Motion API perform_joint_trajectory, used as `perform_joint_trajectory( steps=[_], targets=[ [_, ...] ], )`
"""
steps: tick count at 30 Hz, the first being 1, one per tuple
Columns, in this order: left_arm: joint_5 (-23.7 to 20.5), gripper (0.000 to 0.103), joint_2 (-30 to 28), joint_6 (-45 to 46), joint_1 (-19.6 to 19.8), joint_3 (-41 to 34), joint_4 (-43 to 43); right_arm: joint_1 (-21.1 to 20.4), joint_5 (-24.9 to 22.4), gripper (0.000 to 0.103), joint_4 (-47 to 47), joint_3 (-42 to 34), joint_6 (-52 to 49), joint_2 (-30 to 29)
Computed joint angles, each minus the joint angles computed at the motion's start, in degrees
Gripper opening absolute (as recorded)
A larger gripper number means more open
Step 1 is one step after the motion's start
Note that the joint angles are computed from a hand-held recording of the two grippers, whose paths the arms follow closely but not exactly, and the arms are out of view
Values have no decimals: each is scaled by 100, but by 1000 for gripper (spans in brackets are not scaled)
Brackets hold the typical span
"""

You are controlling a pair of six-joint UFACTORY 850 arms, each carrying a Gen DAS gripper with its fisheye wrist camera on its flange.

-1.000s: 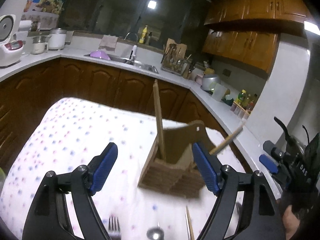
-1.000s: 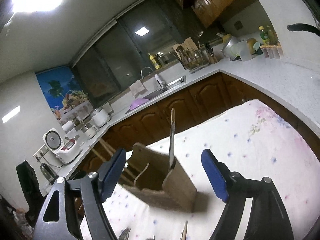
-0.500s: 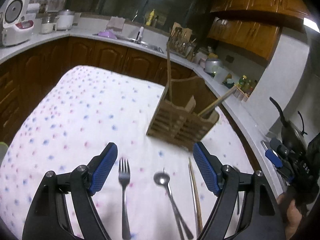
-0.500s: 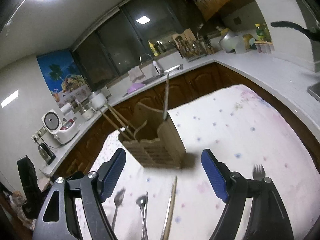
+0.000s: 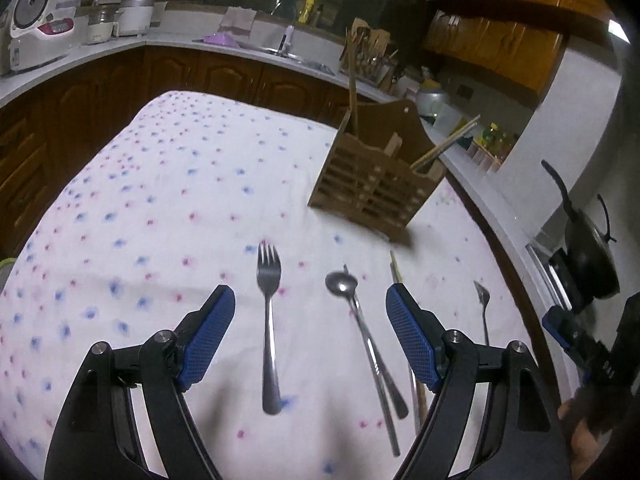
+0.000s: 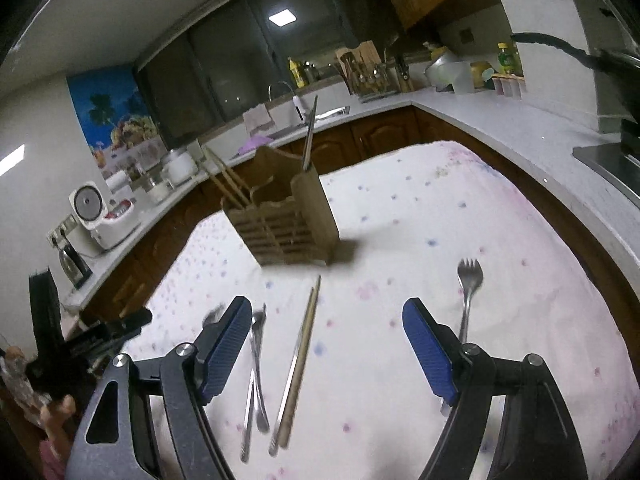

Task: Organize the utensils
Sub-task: 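Move both tools back over the spoon, fork and chopsticks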

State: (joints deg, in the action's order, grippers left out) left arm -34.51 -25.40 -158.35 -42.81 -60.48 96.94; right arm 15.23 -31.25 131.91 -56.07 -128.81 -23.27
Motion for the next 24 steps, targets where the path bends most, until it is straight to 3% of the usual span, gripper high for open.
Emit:
perform_joint_trajectory(
  steps=[7,24],
  targets=[
    [265,80,-87,113,0,-38,-181,-13,98,80,-236,48,250,-164],
    [1033,79,-607,2012,332,-867,-1351,62,391,76,-1227,-725,1257,-741]
  ],
)
